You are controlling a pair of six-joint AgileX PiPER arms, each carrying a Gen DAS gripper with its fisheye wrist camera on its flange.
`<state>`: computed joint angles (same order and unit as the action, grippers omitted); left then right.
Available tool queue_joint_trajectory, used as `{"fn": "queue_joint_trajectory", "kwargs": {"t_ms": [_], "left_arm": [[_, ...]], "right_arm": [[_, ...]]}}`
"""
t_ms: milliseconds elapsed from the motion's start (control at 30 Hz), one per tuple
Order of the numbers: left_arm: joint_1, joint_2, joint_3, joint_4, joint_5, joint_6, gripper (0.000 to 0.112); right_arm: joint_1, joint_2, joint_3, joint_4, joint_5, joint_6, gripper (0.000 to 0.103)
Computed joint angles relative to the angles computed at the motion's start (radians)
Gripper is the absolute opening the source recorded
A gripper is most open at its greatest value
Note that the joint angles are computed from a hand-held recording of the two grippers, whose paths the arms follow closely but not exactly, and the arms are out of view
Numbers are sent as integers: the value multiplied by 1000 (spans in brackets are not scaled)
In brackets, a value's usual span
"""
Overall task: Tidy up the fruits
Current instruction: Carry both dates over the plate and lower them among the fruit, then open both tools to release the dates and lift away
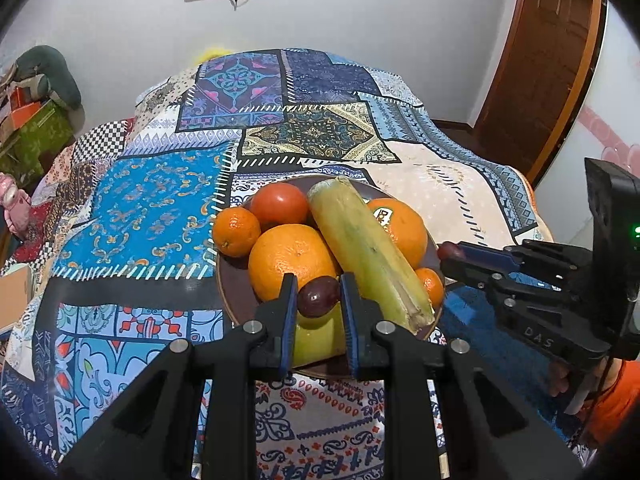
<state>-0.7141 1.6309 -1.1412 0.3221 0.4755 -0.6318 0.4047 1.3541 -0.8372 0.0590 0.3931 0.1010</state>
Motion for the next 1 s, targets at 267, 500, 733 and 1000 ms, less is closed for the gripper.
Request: {"fn": "queue_joint_trajectory", "kwargs": {"t_ms": [267,500,733,1000], "left_arm": [[4,13,-2,14,-7,-29,21],[6,16,-1,-32,-10,15,21],[0,16,-1,-8,-6,-11,25],[-17,-35,37,84,-6,-118,25]], "right_arm": [[-4,38,-11,-28,-11,28,18],[-27,34,-14,57,4,-56,18],[-40,18,-9,103,10,-103,21],[-31,-34,-6,49,33,-40,21]]}}
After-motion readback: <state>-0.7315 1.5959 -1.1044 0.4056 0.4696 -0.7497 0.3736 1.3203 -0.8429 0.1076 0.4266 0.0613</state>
